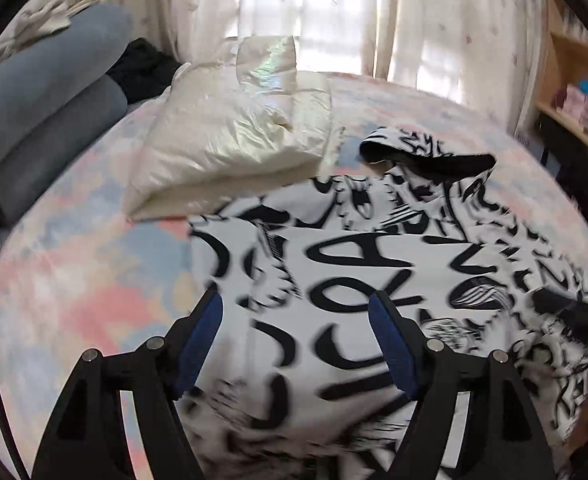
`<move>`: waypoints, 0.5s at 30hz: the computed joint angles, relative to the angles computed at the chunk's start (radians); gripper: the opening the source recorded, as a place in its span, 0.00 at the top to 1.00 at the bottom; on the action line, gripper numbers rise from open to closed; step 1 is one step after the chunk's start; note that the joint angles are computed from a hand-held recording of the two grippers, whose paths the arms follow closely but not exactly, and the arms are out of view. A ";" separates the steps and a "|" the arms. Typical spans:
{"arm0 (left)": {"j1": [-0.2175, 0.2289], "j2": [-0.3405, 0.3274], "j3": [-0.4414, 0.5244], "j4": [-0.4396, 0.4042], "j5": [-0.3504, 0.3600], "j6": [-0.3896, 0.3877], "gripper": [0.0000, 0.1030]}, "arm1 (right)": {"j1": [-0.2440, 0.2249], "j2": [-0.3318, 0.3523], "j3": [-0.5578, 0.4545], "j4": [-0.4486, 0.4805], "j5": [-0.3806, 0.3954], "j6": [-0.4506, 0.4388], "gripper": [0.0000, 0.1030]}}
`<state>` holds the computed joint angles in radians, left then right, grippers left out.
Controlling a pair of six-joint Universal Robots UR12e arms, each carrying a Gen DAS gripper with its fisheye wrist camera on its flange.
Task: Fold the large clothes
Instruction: 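Fold the jacket side inward toward the zipper with the right gripper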
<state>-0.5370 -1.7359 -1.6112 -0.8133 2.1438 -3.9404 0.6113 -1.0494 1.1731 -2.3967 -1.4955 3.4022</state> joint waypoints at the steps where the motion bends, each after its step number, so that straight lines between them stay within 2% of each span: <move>1: -0.013 -0.009 0.003 -0.010 0.026 -0.014 0.34 | 0.009 0.011 -0.013 0.010 0.017 -0.011 0.63; 3: -0.027 -0.025 0.006 -0.045 0.054 -0.038 0.36 | 0.028 0.033 -0.037 0.030 0.042 -0.044 0.63; 6: -0.028 -0.040 0.005 -0.144 0.043 -0.093 0.36 | 0.044 0.059 -0.061 0.073 0.050 -0.085 0.63; 7: -0.022 -0.042 0.004 -0.203 0.037 -0.124 0.36 | 0.048 0.065 -0.061 0.086 0.031 -0.099 0.63; 8: -0.011 -0.038 -0.005 -0.227 0.016 -0.142 0.36 | 0.051 0.065 -0.055 0.088 -0.009 -0.123 0.63; 9: 0.006 -0.024 -0.028 -0.209 -0.031 -0.157 0.35 | 0.050 0.060 -0.043 0.075 -0.025 -0.144 0.68; 10: 0.021 -0.003 -0.060 -0.157 -0.065 -0.170 0.35 | 0.044 0.050 -0.024 0.060 -0.022 -0.164 0.71; 11: 0.026 0.006 -0.072 -0.146 -0.067 -0.182 0.35 | 0.045 0.042 -0.012 0.049 -0.062 -0.166 0.74; 13: 0.032 0.014 -0.069 -0.209 -0.036 -0.217 0.34 | 0.047 0.029 0.010 0.027 -0.225 -0.176 0.73; 14: 0.038 0.019 -0.073 -0.228 -0.034 -0.235 0.22 | 0.041 0.022 0.024 0.015 -0.265 -0.166 0.73; 15: 0.049 0.031 -0.091 -0.216 -0.054 -0.261 0.14 | 0.030 0.016 0.034 0.022 -0.263 -0.144 0.73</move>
<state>-0.4884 -1.7051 -1.7020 -1.0296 2.0895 -4.2012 0.6410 -1.0339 1.2068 -2.3747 -1.7588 3.2582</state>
